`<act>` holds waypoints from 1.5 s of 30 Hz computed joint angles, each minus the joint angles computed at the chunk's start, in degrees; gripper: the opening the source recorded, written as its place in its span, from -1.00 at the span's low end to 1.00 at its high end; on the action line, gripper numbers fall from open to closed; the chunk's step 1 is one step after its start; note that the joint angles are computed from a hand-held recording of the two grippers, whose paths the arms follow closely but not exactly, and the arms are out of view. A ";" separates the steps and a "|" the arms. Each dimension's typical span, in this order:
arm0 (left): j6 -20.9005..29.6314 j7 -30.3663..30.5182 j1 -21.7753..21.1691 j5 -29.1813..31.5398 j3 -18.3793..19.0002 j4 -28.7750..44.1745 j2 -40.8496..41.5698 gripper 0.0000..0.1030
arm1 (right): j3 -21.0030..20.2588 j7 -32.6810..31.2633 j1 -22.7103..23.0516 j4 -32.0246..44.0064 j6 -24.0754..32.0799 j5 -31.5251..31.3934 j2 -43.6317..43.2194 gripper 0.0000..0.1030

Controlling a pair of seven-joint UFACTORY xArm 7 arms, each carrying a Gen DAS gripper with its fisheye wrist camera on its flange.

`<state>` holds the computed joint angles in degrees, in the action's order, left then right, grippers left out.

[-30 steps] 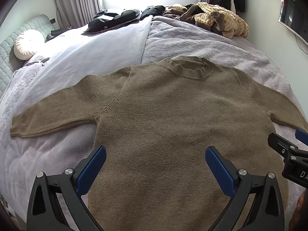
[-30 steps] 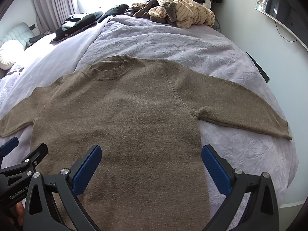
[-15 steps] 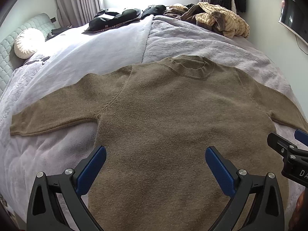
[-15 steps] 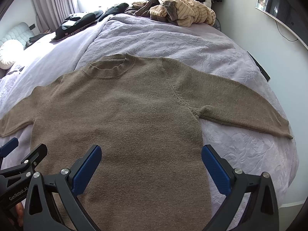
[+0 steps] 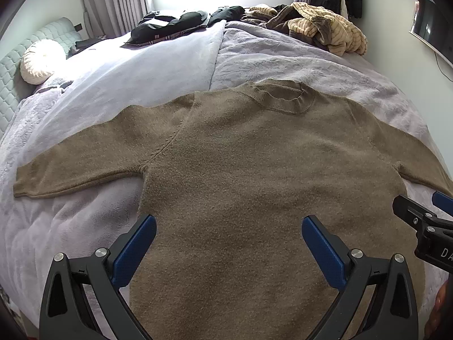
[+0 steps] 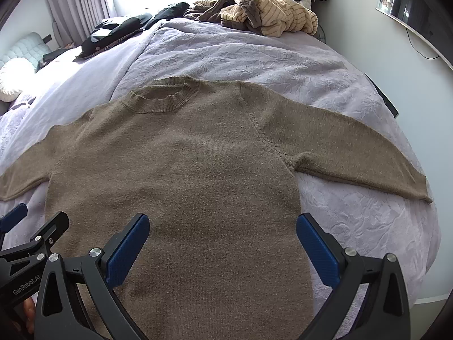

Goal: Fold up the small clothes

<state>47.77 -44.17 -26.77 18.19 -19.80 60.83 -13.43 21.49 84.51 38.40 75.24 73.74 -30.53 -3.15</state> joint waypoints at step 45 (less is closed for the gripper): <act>-4.10 2.35 0.75 -4.07 1.58 -3.09 0.07 1.00 | -1.02 0.68 -1.22 -1.67 -4.72 2.42 0.42 1.00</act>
<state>43.67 -41.82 -26.02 14.12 -18.22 57.74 -13.36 20.48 85.20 37.18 73.57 69.02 -28.10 -2.73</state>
